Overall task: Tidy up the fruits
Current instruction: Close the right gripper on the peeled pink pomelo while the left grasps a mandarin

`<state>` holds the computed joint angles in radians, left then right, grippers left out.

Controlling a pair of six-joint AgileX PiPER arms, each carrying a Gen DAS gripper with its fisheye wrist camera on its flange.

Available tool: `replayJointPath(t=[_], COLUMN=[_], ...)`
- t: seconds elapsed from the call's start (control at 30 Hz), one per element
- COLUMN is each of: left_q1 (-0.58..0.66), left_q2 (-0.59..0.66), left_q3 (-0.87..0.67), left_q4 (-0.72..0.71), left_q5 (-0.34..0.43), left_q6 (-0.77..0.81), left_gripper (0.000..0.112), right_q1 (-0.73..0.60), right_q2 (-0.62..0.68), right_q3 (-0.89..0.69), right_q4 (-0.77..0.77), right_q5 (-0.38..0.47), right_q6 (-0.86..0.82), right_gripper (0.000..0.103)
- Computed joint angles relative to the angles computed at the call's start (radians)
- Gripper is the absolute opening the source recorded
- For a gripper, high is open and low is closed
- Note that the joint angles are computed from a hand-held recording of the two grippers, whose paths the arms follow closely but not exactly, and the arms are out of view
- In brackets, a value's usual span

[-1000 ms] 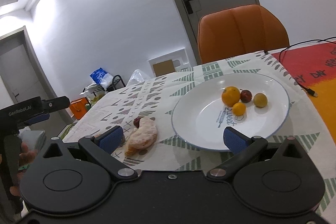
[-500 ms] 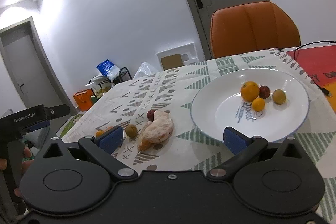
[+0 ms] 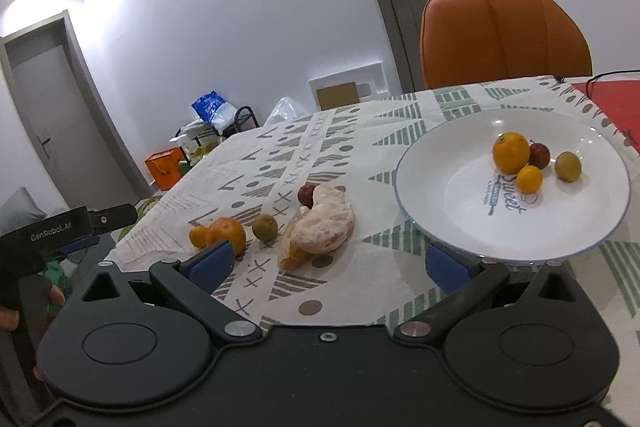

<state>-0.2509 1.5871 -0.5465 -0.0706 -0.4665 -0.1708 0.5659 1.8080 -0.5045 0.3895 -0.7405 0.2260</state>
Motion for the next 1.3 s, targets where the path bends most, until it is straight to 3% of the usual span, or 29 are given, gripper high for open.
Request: replayJointPath(t=[0.13,0.6,0.8,1.3], left_q1=[0.024,0.029,0.020,0.022], left_q2=[0.031,0.136,0.170,0.278], left_q3=[-0.014,-0.090,-0.125,-0.243], left_q4=[0.101,0.165,0.145,0.272], left_q5=[-0.001,0.003,0.021,0.085], left_q6=[-0.094,-0.184,-0.174,-0.315], left_gripper=[0.096,0.092,0.081,0.049], right_q1=[0.000,0.001,-0.002,-0.011], right_q2=[0.025,0.093,0.121,0.193], right_q3=[-0.029,-0.126,-0.169,-0.299], right_q4=[0.001,0.050,0.051,0.129], right_q5=[0.013,0.050,0.073,0.159], right_q6=[-0.006,-0.061,-0.064,-0.137], right_gripper=[0.103,0.101,0.088,0.063])
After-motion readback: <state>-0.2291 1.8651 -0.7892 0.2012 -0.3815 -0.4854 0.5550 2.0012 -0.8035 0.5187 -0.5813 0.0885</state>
